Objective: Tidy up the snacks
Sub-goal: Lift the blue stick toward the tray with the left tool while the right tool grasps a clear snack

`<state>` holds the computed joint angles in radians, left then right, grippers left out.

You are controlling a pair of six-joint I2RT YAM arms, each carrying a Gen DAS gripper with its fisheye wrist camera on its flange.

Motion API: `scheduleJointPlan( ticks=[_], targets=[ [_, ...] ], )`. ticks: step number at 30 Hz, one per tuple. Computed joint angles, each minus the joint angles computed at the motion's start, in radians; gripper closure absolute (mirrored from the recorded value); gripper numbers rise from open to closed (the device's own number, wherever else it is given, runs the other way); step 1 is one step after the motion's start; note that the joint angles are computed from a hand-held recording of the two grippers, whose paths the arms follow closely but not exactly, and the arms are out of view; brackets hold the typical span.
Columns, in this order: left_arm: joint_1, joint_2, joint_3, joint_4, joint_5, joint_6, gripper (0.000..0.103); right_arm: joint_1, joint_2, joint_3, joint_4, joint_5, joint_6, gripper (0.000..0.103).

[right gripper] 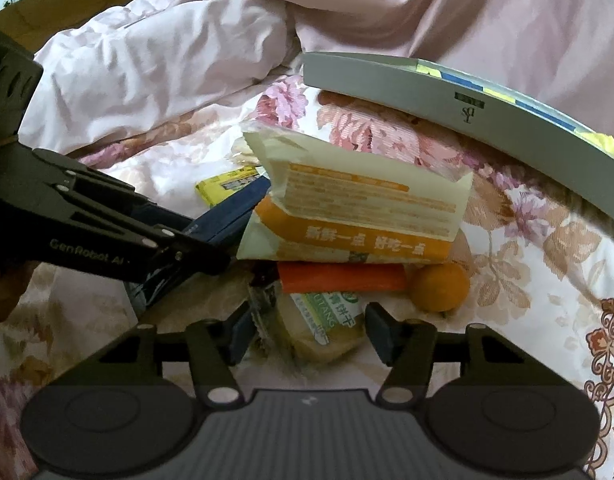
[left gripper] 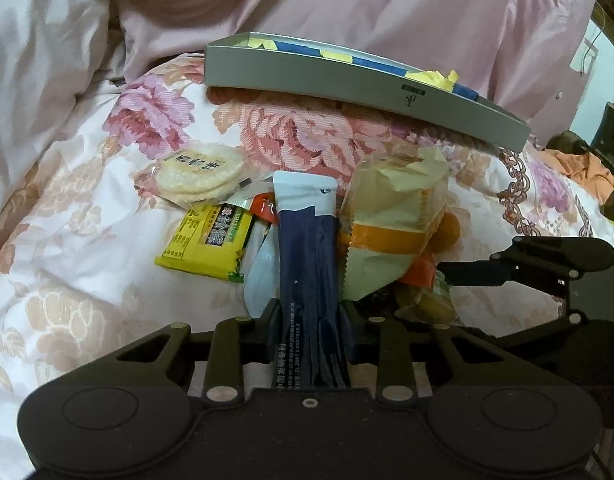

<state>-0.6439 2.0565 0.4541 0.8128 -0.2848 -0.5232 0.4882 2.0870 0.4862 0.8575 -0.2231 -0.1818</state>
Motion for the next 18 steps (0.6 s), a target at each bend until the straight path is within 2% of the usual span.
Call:
scheduleJointPlan(
  ticks=[6,10,18],
  targets=[
    [-0.001,0.016,0.018,-0.015,0.002,-0.002,0.067,0.034,-0.004,-0.032,0.057,0.034,-0.049,0.043],
    [-0.009,0.014,0.045,-0.068,-0.014,0.004,0.066,0.062,-0.009,-0.048,0.083,0.073,-0.084,0.044],
    [-0.062,-0.015,0.077,-0.175,-0.108,-0.045,0.075,0.091,-0.012,-0.085,0.143,0.115,-0.122,0.045]
  ],
)
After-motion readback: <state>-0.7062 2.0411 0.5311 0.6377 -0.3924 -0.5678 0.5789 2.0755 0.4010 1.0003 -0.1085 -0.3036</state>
